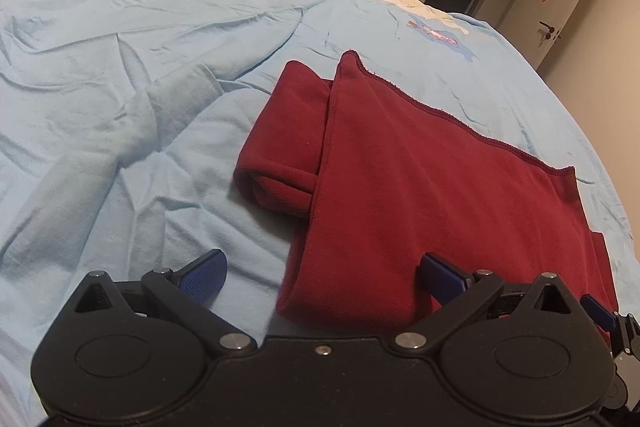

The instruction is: Fold small clothes

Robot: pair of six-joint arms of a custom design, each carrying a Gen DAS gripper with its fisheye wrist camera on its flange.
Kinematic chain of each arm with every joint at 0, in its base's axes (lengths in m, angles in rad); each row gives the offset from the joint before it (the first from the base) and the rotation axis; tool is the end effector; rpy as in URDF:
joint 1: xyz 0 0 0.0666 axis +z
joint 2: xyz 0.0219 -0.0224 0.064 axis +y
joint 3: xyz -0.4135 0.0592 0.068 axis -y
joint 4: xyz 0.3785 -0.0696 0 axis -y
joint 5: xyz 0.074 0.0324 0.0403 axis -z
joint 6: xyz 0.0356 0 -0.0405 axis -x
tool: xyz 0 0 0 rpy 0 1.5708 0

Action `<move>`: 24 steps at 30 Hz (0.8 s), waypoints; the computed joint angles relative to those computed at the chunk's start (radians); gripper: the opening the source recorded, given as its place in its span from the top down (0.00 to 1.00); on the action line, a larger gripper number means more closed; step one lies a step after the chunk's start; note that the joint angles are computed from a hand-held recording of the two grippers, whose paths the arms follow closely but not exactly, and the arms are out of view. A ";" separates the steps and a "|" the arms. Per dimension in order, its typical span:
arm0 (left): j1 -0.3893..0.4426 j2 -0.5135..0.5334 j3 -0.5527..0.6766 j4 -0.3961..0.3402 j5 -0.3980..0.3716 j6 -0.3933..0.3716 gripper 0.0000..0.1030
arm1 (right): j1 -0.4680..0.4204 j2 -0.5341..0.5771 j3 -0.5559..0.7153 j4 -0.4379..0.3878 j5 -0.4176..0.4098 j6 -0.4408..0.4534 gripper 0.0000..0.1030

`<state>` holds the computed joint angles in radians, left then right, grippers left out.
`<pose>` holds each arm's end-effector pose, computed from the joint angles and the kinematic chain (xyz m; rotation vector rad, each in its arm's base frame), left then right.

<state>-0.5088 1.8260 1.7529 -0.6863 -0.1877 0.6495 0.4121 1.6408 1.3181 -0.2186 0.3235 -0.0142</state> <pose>0.5694 -0.3104 0.4107 -0.2589 2.3280 -0.3658 0.5268 0.2175 0.3626 -0.2222 2.0704 -0.0826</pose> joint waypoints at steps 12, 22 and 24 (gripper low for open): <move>0.000 0.005 0.007 -0.007 -0.001 0.000 0.01 | 0.002 -0.003 -0.010 0.017 0.006 0.000 0.00; -0.003 -0.002 -0.003 0.022 0.000 0.059 0.18 | 0.004 -0.001 -0.004 0.009 0.009 0.000 0.00; -0.003 0.000 0.001 0.024 0.010 0.066 0.26 | 0.005 0.002 0.006 -0.008 0.011 0.000 0.00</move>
